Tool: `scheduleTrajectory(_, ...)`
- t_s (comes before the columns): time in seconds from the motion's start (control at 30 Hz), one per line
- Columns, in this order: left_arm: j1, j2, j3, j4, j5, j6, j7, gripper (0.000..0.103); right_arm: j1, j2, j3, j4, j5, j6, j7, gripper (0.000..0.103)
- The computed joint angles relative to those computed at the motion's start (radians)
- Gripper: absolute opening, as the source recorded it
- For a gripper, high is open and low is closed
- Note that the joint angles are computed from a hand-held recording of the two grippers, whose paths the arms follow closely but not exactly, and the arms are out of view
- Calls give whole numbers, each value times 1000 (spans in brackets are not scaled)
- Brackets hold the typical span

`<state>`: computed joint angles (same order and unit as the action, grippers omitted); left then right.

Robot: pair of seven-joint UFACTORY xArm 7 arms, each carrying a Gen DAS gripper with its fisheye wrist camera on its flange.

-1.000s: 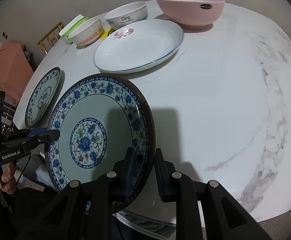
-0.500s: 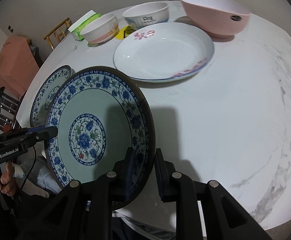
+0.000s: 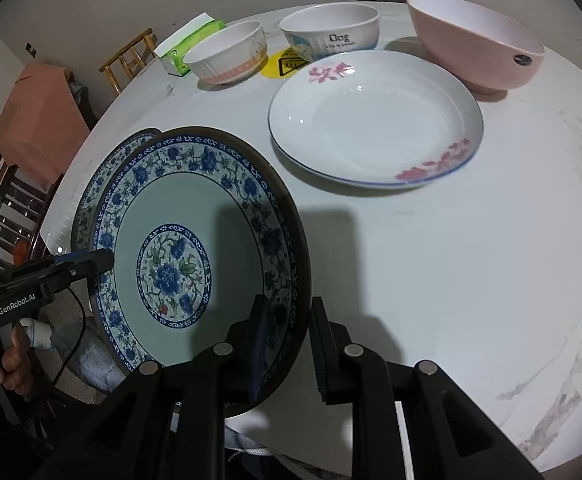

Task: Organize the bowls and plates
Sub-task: 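Lower the held plate onto the other blue-and-white plate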

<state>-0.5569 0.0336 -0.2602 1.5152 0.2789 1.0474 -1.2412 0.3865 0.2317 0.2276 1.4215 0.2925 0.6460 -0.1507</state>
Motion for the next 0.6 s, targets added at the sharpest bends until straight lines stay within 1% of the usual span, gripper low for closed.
scheduleTrajectory(0.13, 8, -15, 5, -5, 8, 7, 0, 15, 12, 17, 0, 31, -15, 6, 23, 20)
scheduleTrajectory(0.27, 23, -36, 8, -15, 14, 18, -1, 15, 30, 51, 2, 94, -48, 25, 39, 20)
scheduleTrajectory(0.47, 59, -95, 5, -56, 28, 30, -12, 15, 62, 123, 7, 218, -88, 70, 59, 20)
scheduleTrajectory(0.6, 91, -139, 3, -88, 28, 48, -12, 16, 100, 193, 8, 332, -120, 115, 83, 20)
